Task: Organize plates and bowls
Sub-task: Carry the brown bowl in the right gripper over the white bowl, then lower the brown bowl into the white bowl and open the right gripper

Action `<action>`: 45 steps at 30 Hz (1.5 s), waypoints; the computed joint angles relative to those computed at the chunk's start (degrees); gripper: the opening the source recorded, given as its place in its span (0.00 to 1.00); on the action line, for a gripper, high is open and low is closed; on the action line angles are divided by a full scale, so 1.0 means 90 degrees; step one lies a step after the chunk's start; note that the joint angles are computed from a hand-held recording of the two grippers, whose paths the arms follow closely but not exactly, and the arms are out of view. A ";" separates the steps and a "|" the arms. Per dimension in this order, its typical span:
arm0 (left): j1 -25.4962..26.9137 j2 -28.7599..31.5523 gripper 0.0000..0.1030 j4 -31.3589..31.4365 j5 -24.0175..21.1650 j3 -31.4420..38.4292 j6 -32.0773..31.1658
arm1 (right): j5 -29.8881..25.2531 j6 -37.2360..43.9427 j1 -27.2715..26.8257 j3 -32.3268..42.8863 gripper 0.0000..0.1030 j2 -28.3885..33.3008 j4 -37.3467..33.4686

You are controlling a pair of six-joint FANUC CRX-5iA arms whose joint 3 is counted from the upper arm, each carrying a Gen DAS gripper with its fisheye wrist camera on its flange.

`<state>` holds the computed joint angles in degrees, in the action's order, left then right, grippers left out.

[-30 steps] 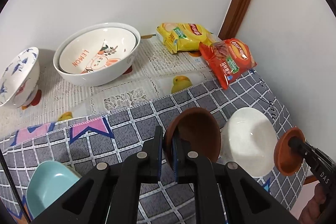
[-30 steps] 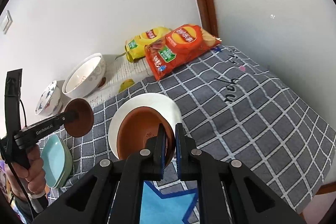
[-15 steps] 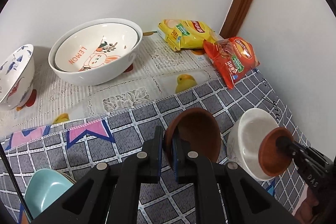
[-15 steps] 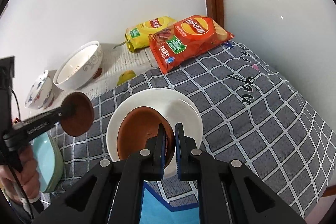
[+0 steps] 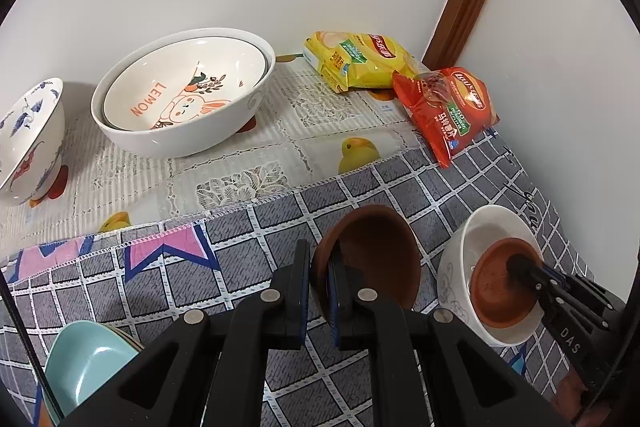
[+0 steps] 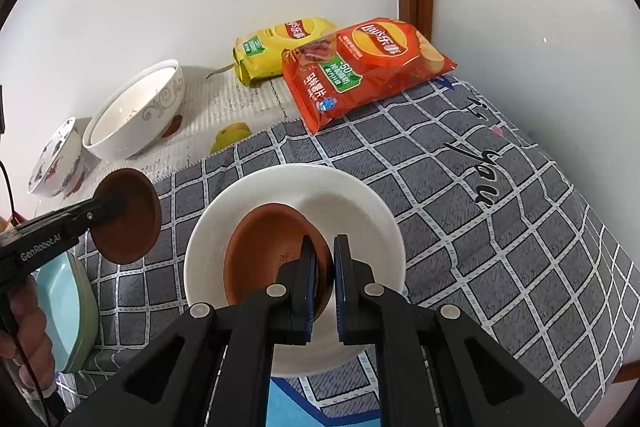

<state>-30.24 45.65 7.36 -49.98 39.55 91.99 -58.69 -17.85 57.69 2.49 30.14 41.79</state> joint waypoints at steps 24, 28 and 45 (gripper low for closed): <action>0.0023 0.0062 0.08 -0.0050 -0.0101 0.0098 0.0061 | -0.0771 0.0949 -0.0111 0.0872 0.08 0.0589 -0.0587; 0.0026 0.0061 0.08 -0.0031 -0.0093 0.0092 0.0068 | -0.1036 0.1161 -0.0123 0.1128 0.08 0.0750 -0.0646; 0.0068 0.0032 0.08 0.0002 -0.0137 0.0084 0.0072 | -0.1897 0.2115 -0.0182 0.2054 0.16 0.1296 -0.1041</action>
